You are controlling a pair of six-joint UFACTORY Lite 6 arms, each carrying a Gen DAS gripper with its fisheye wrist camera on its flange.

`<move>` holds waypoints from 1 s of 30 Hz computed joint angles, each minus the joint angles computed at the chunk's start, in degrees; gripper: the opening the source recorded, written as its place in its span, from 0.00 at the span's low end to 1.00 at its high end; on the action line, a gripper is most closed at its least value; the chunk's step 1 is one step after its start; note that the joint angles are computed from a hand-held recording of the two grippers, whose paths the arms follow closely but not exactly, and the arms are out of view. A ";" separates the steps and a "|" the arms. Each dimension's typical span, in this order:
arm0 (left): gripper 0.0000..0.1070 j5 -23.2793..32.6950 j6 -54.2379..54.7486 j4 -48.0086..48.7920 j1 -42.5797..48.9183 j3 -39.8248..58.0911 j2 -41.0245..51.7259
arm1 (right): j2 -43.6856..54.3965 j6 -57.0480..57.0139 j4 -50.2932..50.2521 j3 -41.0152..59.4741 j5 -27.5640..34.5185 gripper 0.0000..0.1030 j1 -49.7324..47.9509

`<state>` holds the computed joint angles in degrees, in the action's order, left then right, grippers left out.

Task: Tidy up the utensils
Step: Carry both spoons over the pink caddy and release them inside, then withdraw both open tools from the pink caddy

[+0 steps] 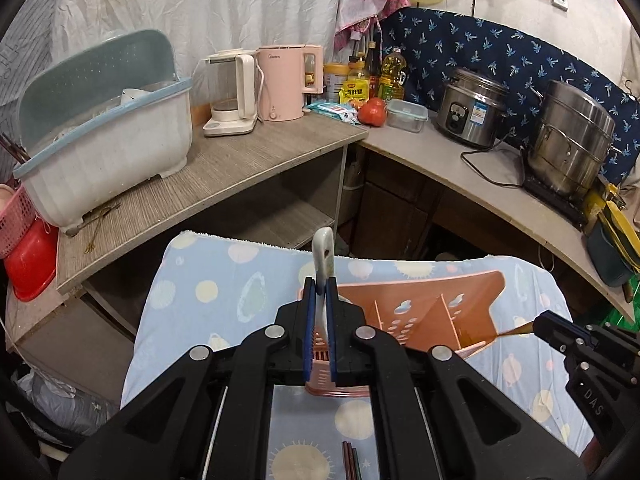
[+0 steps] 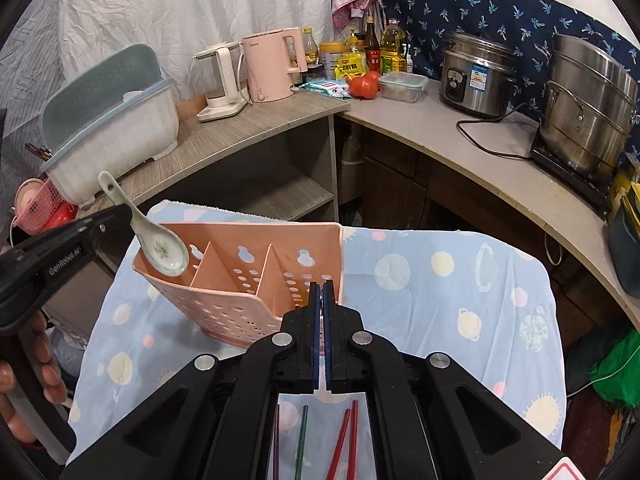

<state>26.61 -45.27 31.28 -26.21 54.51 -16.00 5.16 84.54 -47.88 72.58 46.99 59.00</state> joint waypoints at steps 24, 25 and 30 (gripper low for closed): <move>0.34 15.85 -20.43 13.64 -14.36 -20.32 -24.84 | -14.14 22.50 -5.21 -17.70 14.02 0.38 20.10; 0.34 18.01 -21.64 13.02 -16.83 -22.36 -27.76 | -14.66 24.14 -4.69 -18.79 15.31 0.38 22.11; 0.34 33.53 -34.13 13.57 -35.87 -30.98 -39.27 | -16.05 34.24 -1.01 -24.28 20.87 0.38 33.35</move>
<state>60.14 -79.40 44.86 -62.08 23.53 -55.28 -10.89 118.78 -48.89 48.30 67.86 92.35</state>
